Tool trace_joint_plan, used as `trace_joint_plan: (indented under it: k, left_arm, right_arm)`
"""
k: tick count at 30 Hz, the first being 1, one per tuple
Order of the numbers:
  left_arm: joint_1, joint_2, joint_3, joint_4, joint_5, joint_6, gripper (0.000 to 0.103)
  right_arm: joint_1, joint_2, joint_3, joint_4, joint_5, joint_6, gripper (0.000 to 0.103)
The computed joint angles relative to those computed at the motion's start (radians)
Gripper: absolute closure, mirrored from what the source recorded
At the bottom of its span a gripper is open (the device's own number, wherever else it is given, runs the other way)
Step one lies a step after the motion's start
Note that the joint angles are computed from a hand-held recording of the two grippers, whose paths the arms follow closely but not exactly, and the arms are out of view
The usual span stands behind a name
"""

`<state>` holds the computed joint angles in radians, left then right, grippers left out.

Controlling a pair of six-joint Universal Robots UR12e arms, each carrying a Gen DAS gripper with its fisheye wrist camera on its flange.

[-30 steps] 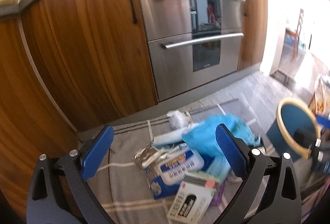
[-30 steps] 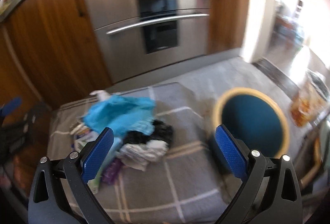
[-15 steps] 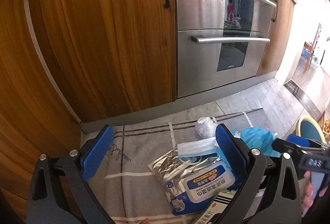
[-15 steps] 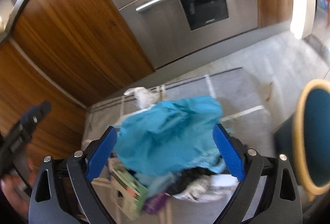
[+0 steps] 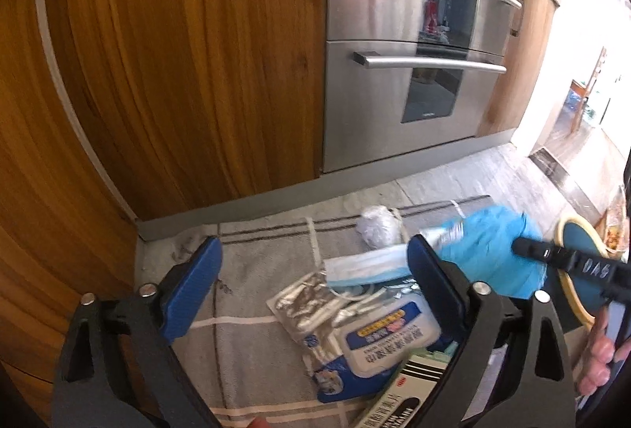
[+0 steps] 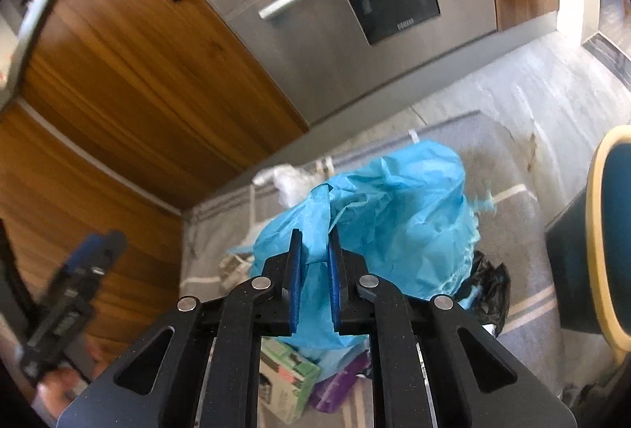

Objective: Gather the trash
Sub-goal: 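Grasp the blue plastic bag with the right gripper and lift it, then carry the blue bag over the teal bin with the right gripper while the left gripper grasps the COTALIN box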

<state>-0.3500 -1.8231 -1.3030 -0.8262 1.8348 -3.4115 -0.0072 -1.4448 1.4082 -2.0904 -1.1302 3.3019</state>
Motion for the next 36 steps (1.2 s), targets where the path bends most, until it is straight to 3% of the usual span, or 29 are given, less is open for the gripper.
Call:
trace_joint_plan:
  k: [10,17,24,28,33,34,36]
  left_arm:
    - [-0.012,0.036,-0.047,-0.098,-0.161,-0.111,0.014]
    - [-0.071,0.037,-0.071,-0.124,-0.150,0.024,0.012]
    - [-0.078,0.010,-0.070,-0.157,-0.161,0.103,0.012]
    - [-0.090,-0.008,-0.061,-0.178,-0.127,0.162,0.012]
    - [-0.100,-0.033,-0.047,-0.221,-0.104,0.225,0.012]
    - [-0.100,-0.034,-0.047,-0.226,-0.104,0.225,0.014]
    - [-0.097,-0.034,-0.046,-0.239,-0.115,0.220,0.028]
  right_arm:
    - [-0.034,-0.090,0.039,-0.170,-0.028,-0.019,0.092]
    - [-0.081,-0.160,0.084,-0.203,-0.027,-0.009,0.092]
    - [-0.141,-0.221,0.117,-0.169,-0.023,-0.045,0.092]
    - [-0.172,-0.222,0.120,-0.189,-0.020,0.000,0.092]
    - [-0.179,-0.213,0.115,-0.200,-0.014,0.011,0.092]
    - [-0.178,-0.211,0.113,-0.201,-0.017,0.006,0.092]
    - [-0.177,-0.209,0.111,-0.205,-0.022,-0.002,0.092]
